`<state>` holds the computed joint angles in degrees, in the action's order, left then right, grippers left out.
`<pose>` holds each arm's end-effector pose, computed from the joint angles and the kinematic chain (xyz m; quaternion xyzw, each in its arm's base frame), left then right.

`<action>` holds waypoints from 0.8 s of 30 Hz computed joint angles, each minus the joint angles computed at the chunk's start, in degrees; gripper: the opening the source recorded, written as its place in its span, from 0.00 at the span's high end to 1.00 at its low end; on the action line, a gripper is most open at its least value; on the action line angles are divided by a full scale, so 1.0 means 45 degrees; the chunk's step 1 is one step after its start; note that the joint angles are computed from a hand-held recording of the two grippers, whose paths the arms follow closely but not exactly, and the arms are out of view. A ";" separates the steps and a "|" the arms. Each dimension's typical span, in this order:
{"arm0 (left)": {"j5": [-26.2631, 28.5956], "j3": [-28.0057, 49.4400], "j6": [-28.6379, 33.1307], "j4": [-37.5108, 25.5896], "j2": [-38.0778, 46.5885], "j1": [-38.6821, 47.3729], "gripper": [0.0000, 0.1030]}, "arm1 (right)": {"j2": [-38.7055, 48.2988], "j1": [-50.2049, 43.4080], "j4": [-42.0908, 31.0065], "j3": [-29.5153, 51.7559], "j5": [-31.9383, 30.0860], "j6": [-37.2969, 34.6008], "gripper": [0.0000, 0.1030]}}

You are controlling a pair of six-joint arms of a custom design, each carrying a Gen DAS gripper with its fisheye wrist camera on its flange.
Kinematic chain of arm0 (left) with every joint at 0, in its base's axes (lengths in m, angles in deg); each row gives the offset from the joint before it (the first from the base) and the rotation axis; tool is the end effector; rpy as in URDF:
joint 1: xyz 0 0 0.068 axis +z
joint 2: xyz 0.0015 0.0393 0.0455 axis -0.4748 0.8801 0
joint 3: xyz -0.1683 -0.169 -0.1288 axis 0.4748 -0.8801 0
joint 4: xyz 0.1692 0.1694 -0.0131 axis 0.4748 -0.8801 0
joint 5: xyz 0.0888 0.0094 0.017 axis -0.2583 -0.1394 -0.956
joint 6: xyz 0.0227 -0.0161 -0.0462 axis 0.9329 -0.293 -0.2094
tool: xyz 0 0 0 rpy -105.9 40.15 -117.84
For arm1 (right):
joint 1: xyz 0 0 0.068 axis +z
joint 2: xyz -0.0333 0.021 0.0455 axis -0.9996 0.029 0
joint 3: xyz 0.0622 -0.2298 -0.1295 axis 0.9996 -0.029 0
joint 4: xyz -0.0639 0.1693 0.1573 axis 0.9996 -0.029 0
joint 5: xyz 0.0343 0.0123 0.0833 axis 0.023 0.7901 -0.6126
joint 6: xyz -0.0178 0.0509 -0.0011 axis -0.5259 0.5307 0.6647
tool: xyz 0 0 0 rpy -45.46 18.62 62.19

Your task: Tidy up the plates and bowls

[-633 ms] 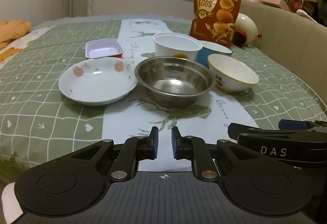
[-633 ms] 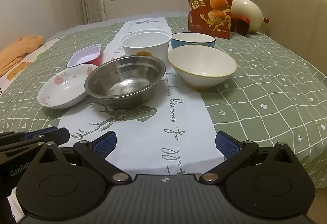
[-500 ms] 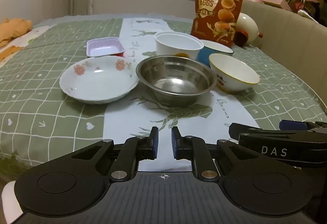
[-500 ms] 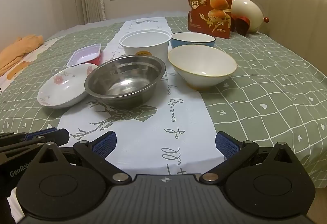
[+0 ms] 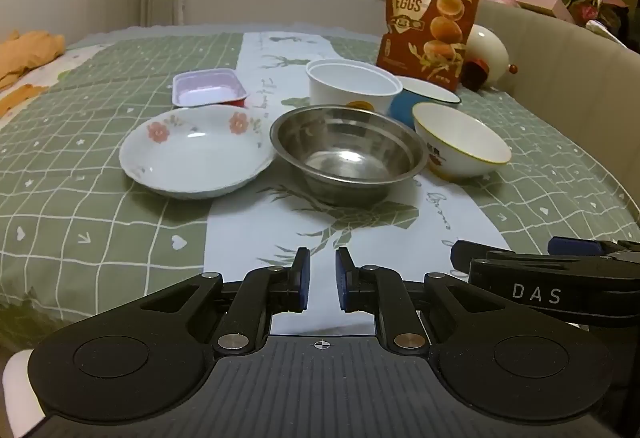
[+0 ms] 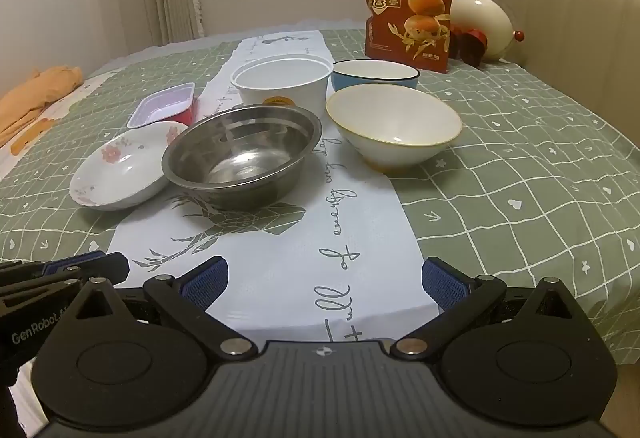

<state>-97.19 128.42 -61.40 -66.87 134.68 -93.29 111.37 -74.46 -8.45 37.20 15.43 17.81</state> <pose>0.1590 -0.2735 0.2328 -0.2542 0.8593 0.0674 0.4387 0.2622 0.0756 0.2002 -0.2648 0.8194 0.1389 0.4891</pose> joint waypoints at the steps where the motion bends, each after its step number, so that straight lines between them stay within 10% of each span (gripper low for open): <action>1: 0.0022 -0.0038 0.0071 0.0085 -0.0007 0.0049 0.85 | 0.0015 -0.0007 -0.0006 0.0009 0.0010 0.0019 0.00; 24: 0.0116 -0.0108 0.0092 0.0171 -0.0048 0.0089 0.85 | 0.0017 0.0037 -0.0012 -0.0028 0.0075 0.0031 0.00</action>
<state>-96.67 127.93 -60.98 -66.10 134.46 -92.88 111.44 -74.30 -8.50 37.07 15.77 17.95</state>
